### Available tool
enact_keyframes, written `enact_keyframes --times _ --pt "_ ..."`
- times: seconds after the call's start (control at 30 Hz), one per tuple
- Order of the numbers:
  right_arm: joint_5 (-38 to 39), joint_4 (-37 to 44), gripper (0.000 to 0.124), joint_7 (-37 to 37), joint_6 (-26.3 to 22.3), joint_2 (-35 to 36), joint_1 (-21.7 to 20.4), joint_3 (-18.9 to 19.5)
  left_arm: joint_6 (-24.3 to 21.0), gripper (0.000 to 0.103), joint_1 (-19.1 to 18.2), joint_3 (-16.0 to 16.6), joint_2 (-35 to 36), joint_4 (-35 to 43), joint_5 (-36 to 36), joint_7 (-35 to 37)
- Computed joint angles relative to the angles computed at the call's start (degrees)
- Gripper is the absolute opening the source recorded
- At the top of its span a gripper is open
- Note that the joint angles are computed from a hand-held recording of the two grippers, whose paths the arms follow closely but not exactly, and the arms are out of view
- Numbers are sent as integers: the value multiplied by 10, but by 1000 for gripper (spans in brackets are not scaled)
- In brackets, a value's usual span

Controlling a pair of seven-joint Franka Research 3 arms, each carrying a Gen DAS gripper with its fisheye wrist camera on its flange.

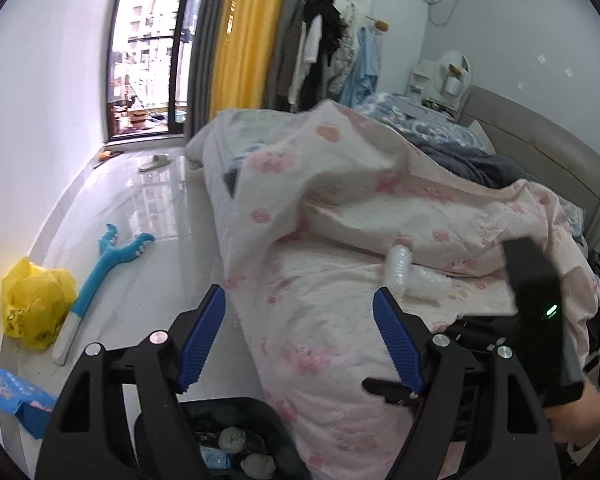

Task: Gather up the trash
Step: 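Move both grippers back over the bubble-wrap rolls on the bed, then grasp a bubble-wrap roll with left gripper while right gripper grasps the other roll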

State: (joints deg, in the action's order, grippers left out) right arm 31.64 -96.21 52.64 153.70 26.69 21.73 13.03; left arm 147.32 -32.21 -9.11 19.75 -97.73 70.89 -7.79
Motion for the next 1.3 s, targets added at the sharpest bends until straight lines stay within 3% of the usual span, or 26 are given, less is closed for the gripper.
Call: enact_keyframes --times 0.3,0.63,0.83,1.07,1.17,1.3 --pt "24 -13 66 -50 52 -13 -32 -3 47 78 -8 14 116 133 -93 131" --pt "-2 0 68 -19 49 4 -48 -25 69 76 -16 19 240 289 -241 277" --pt "-23 4 69 -1 43 12 -54 -34 49 64 -28 24 298 370 -326 341" --pt "-26 11 69 8 38 17 -64 -32 53 47 -29 24 335 413 -414 401" --pt "-27 9 70 9 37 15 -66 -31 47 29 -34 29 340 419 -435 420" --pt "-33 22 70 16 34 24 -62 -33 63 26 -42 47 314 381 -433 412"
